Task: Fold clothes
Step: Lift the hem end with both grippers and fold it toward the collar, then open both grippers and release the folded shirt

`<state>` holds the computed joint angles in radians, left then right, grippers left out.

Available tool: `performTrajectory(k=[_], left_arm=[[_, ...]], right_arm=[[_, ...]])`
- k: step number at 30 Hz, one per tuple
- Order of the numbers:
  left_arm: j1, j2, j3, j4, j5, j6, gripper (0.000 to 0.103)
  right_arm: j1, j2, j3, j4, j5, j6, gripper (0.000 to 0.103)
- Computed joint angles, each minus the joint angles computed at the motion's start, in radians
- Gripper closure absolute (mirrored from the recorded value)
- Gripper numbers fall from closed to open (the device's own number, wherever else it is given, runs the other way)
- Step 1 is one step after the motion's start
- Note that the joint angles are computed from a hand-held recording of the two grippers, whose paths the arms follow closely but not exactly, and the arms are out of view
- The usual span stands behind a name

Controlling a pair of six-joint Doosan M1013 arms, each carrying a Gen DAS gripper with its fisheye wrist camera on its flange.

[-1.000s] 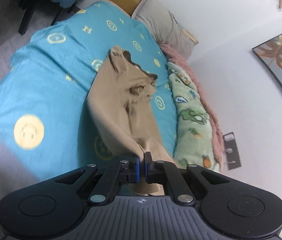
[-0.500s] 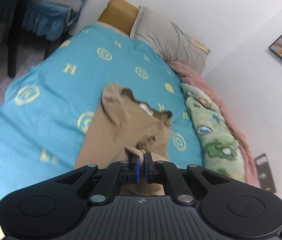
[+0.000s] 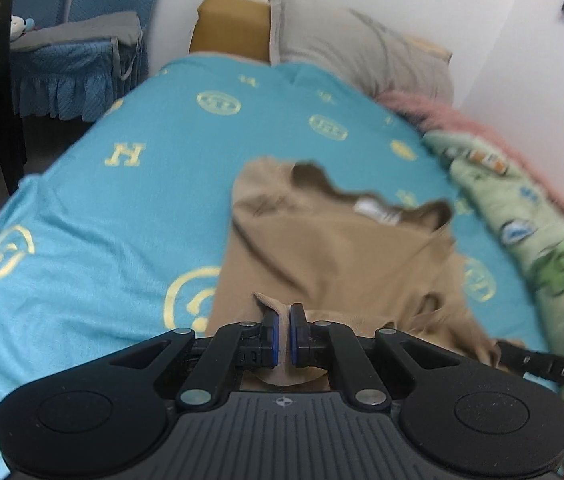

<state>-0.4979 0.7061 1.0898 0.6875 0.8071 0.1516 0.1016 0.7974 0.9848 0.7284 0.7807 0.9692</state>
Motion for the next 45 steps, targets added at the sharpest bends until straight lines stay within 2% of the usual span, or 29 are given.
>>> performTrajectory(k=[3,6,7,8,10,13,15,16,17,21,27,30,33,37,42,45], left_arm=[[-0.001,0.016,0.012,0.032,-0.001,0.006,0.083],[-0.007,0.014,0.023,0.068,-0.009,0.006,0.083],[-0.008,0.013,0.024,0.071,-0.010,0.012,0.078],[-0.009,0.014,0.016,0.058,0.003,0.037,0.072],[-0.017,0.016,-0.010,0.043,0.051,0.081,0.039],[-0.042,0.006,-0.025,0.095,0.105,0.084,0.022],[-0.058,-0.008,-0.026,0.123,0.114,0.100,0.018],[-0.067,-0.013,-0.030,0.130,0.127,0.108,0.017],[-0.076,-0.023,-0.027,0.144,0.131,0.106,0.016],[-0.115,-0.068,0.005,0.227,0.135,0.061,0.002],[-0.172,-0.131,0.059,0.323,0.147,-0.011,0.001],[-0.197,-0.152,0.082,0.365,0.176,-0.045,0.000],[-0.225,-0.159,0.093,0.404,0.233,-0.023,0.000],[-0.254,-0.179,0.133,0.470,0.238,-0.056,0.000],[-0.273,-0.181,0.149,0.496,0.240,-0.085,0.000],[-0.273,-0.181,0.152,0.483,0.225,-0.085,0.000]], right_arm=[[0.010,0.013,0.009,-0.034,-0.021,-0.018,0.095],[0.019,0.011,0.015,-0.065,-0.037,-0.043,0.095],[0.021,0.010,0.012,-0.081,-0.034,-0.034,0.095],[0.022,0.009,0.008,-0.094,-0.028,-0.019,0.094],[0.020,0.000,0.011,-0.097,-0.024,0.007,0.094],[0.017,-0.024,0.030,-0.109,-0.037,0.055,0.088],[0.018,-0.056,0.069,-0.107,-0.080,0.029,0.061],[0.015,-0.075,0.093,-0.078,-0.101,-0.010,0.029],[0.012,-0.096,0.121,-0.035,-0.126,-0.060,0.011],[0.001,-0.164,0.199,0.073,-0.170,-0.188,0.011],[-0.019,-0.263,0.318,0.255,-0.206,-0.387,0.011],[-0.026,-0.307,0.379,0.365,-0.231,-0.505,0.011],[-0.030,-0.349,0.449,0.511,-0.259,-0.676,0.011],[-0.038,-0.377,0.508,0.659,-0.251,-0.817,0.011],[-0.051,-0.387,0.540,0.692,-0.203,-0.850,0.011],[-0.053,-0.392,0.561,0.784,-0.211,-0.933,0.011]])
